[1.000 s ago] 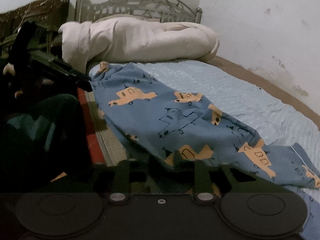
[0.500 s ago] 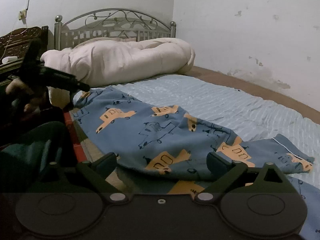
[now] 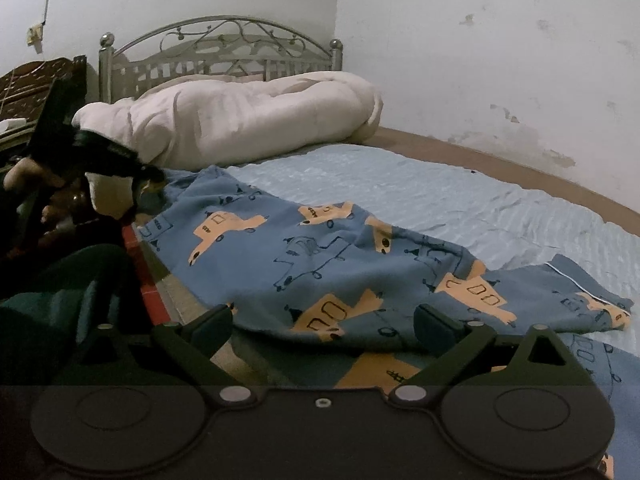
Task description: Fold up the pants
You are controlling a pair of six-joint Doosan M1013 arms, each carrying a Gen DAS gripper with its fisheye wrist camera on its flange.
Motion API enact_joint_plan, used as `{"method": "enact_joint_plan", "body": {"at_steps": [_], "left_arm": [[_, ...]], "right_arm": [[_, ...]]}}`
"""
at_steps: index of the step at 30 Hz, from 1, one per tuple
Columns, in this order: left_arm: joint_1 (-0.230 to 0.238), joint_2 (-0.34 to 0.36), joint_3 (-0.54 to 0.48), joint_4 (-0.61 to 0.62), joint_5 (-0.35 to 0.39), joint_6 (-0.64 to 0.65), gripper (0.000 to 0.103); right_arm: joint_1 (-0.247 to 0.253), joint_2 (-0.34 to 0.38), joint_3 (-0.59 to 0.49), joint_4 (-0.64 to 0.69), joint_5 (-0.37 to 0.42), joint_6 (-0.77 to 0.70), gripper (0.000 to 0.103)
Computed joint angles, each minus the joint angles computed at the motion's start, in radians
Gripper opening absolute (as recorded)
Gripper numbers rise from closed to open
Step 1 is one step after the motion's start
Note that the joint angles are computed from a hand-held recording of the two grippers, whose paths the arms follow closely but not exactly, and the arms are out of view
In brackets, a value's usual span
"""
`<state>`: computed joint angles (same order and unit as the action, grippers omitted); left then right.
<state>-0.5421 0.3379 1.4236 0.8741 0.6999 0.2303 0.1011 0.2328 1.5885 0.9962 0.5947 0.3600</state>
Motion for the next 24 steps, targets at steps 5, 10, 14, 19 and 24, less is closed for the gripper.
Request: {"method": "enact_joint_plan", "body": {"at_steps": [5,10,14,19,24], "left_arm": [[0.022,0.004,-0.003,-0.101,-0.015,0.071,0.014],[-0.008,0.002,-0.001,0.025,-0.004,-0.007,0.087],[-0.042,0.006,-0.009,0.11,-0.04,0.014,0.102],[-0.063,0.03,-0.056,-0.043,-0.16,0.209,0.102],[-0.082,0.089,-0.134,-0.351,-0.267,0.478,0.102]], "right_arm": [[-0.001,0.003,0.005,-0.024,-0.021,0.047,0.098],[-0.011,-0.01,0.021,0.033,-0.083,0.034,0.102],[-0.018,-0.006,-0.001,-0.043,-0.16,0.154,0.102],[-0.036,0.034,-0.088,-0.298,-0.163,0.518,0.102],[-0.064,0.125,-0.255,-0.433,0.0,0.76,0.102]]}}
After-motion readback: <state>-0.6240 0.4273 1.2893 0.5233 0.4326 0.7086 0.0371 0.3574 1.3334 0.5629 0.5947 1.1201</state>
